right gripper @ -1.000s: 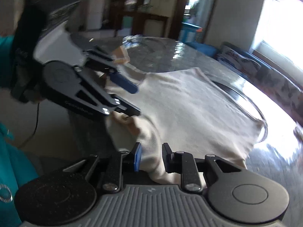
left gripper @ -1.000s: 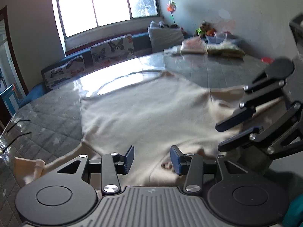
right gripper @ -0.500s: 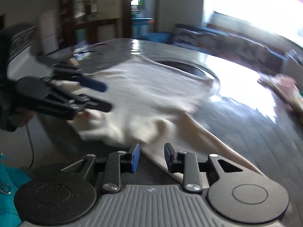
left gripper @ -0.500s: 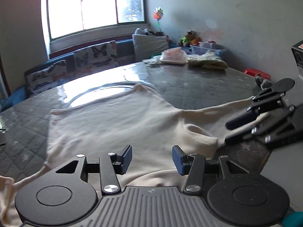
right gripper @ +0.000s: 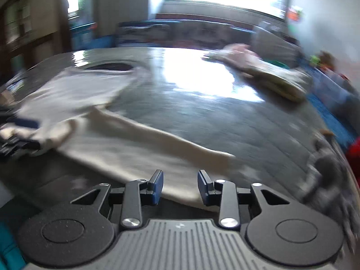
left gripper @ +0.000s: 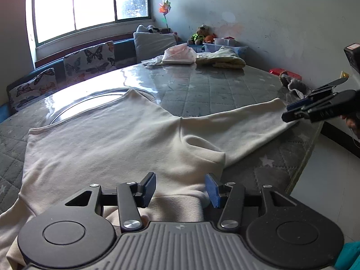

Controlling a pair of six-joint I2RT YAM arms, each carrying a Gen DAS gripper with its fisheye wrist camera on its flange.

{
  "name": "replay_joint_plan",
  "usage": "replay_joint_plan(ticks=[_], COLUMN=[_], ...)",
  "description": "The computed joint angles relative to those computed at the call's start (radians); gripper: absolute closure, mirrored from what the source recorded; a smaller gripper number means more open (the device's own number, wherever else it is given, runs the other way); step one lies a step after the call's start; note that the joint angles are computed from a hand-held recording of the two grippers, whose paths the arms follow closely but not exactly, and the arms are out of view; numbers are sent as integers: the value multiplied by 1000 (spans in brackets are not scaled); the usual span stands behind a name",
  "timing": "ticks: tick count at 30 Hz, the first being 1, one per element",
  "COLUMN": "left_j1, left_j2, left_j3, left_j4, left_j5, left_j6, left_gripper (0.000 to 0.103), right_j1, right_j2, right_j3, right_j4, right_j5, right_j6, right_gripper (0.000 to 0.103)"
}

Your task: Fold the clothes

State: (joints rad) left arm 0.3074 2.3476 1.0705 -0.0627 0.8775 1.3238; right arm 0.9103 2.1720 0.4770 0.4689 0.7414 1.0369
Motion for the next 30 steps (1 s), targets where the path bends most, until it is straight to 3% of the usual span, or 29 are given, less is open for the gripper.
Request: replay_joint_plan(ticks=[3, 10, 15, 17, 23, 30], left_j1=[-5, -11, -14, -14, -11, -8], left_j2=[-1, -3, 0, 1, 6, 10], left_j3=[-4, -13, -14, -17, -23, -9], left_j4=[-3, 2, 1, -2, -1, -21], left_j5=[-3, -11, -16, -19, -24, -22], left_j6=[8, 15, 23, 31, 55, 67], left_gripper=[51, 50, 49, 49, 48, 48], right_j1=[-4, 27, 19, 12, -15, -107], right_j2=[13, 15, 6, -3, -10, 15], right_j3=[-15, 24, -1, 3, 62, 85], right_j4=[-38, -159, -120, -133, -257, -210], right_j5=[1, 38, 19, 21, 108, 148], right_j6=[112, 169, 178, 164, 80, -85], right_gripper=[69, 71, 72, 92, 97, 97])
